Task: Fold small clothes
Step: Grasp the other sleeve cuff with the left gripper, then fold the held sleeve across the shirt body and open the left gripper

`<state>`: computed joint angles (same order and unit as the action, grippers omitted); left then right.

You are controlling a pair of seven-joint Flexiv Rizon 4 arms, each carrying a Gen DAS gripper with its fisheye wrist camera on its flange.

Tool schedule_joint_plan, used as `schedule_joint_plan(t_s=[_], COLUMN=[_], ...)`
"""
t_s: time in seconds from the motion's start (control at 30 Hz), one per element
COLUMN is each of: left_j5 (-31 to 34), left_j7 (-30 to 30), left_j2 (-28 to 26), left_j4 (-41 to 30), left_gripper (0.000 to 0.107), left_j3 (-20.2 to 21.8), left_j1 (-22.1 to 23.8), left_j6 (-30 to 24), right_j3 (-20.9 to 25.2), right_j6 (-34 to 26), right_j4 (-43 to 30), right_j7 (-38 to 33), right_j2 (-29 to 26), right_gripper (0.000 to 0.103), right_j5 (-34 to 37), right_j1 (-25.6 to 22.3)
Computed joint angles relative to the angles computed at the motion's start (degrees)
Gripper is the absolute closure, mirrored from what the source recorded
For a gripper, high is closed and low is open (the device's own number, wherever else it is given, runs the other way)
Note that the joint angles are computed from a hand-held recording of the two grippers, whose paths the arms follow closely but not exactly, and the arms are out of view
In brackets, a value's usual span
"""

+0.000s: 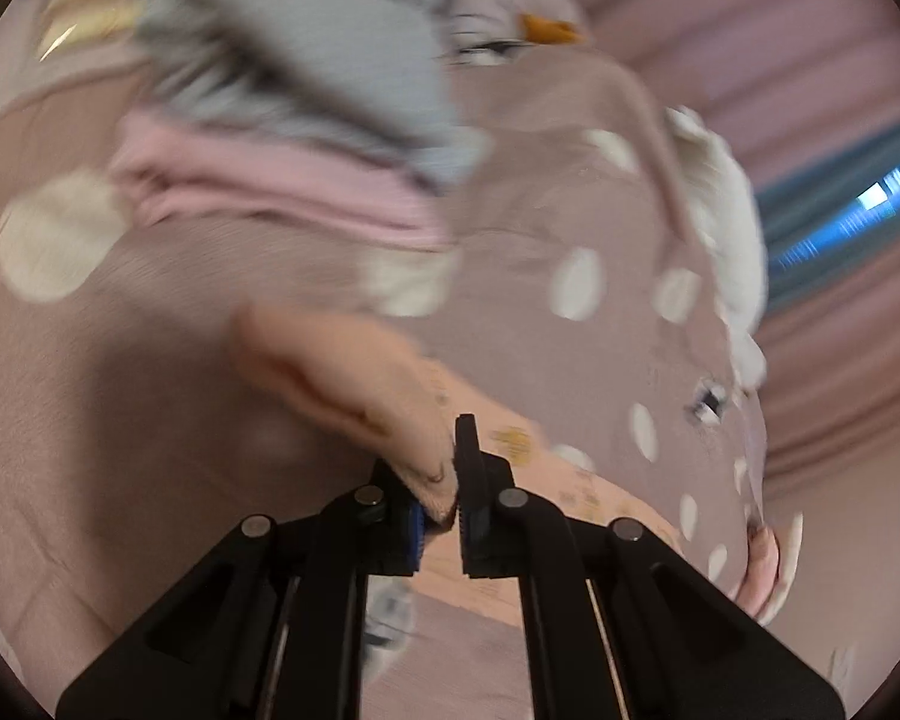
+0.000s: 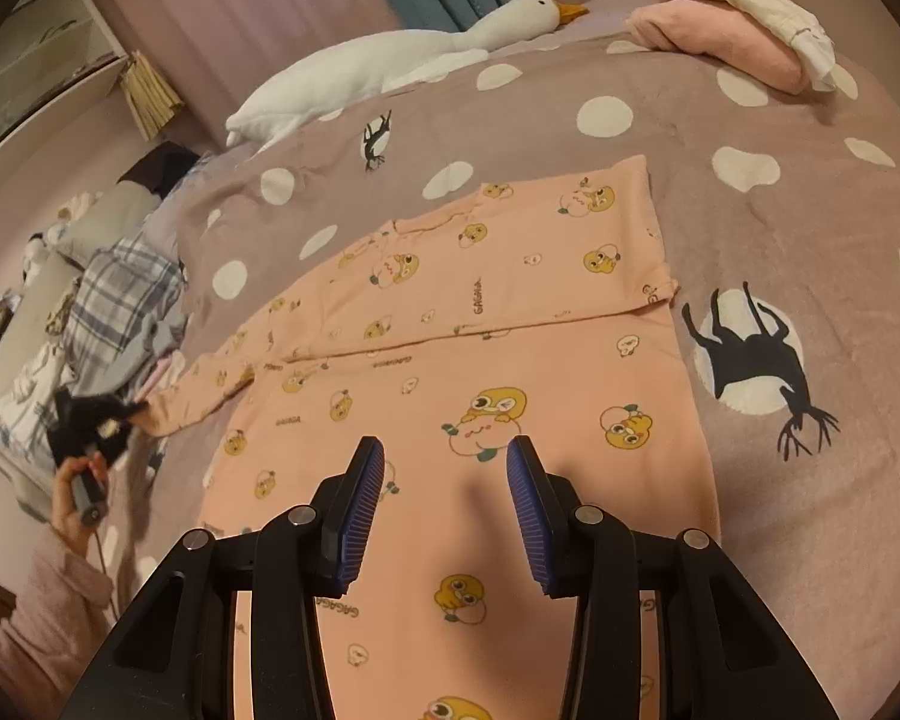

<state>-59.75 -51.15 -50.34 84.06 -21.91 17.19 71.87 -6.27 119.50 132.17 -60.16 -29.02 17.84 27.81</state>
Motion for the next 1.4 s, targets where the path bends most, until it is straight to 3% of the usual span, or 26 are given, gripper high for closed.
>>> schedule_joint_plan(t_s=[0.13,0.27,0.5,0.7,0.77,0.83,0.9,1.0,1.07,1.13,1.2,1.27,1.33,1.4], left_j5=[-1.38,-3.12,-0.47,11.96,17.43,21.90,23.66,22.48,20.36,17.90,17.45,17.09,13.51,10.65], left_j7=[7.71,12.58,14.19,7.92,4.89,1.70,1.61,5.29,8.58,12.21,17.12,20.61,22.75,22.58], left_j2=[4.32,7.51,8.99,5.01,3.34,1.95,1.57,2.89,4.24,5.92,7.80,9.15,10.02,10.52], left_j4=[2.15,2.78,3.84,1.87,0.61,-1.02,-0.76,2.31,4.60,7.51,10.96,13.82,15.77,16.51], left_gripper=[0.102,0.102,0.102,0.101,0.091,0.062,0.050,0.049,0.042,0.032,0.023,0.023,0.023,0.023], left_j3=[-3.79,-4.75,-1.77,2.87,4.67,6.20,5.22,1.72,-0.51,-1.98,-2.31,-3.65,-7.49,-7.51], left_j1=[-0.60,-4.43,-15.18,-24.66,-26.96,-28.16,-27.61,-24.67,-22.47,-20.85,-20.87,-19.74,-15.32,-13.86], left_j6=[-0.79,-3.81,-7.15,-9.09,-11.20,-14.23,-15.15,-14.17,-13.48,-10.57,-3.92,1.35,-0.01,-1.77], right_j3=[0.72,1.79,3.82,5.44,6.05,6.54,6.31,6.54,7.53,8.22,8.39,7.89,7.31,7.68], right_j6=[1.39,3.36,7.46,10.19,10.88,11.14,11.16,11.93,12.37,12.03,11.41,9.48,8.29,6.69], right_j4=[0.62,1.56,3.66,5.66,6.28,6.82,7.05,7.06,6.69,5.59,4.26,2.04,0.04,-2.25], right_j7=[-0.10,-0.34,-0.57,0.85,1.67,2.76,3.39,4.05,5.03,5.93,6.17,6.17,5.94,5.94], right_j2=[-0.14,-0.18,-0.19,-0.34,-0.40,-0.37,-0.30,-0.31,-0.54,-0.72,-1.04,-1.22,-1.56,-2.16], right_gripper=[0.061,0.061,0.061,0.061,0.061,0.059,0.053,0.051,0.051,0.051,0.051,0.051,0.051,0.051], right_j5=[0.03,0.26,0.79,1.17,0.88,0.51,0.91,0.40,-1.67,-4.29,-6.51,-7.81,-8.21,-10.55], right_j1=[-0.54,-1.45,-3.97,-6.78,-7.88,-8.97,-9.05,-9.75,-11.40,-12.90,-13.59,-13.19,-12.38,-12.92])
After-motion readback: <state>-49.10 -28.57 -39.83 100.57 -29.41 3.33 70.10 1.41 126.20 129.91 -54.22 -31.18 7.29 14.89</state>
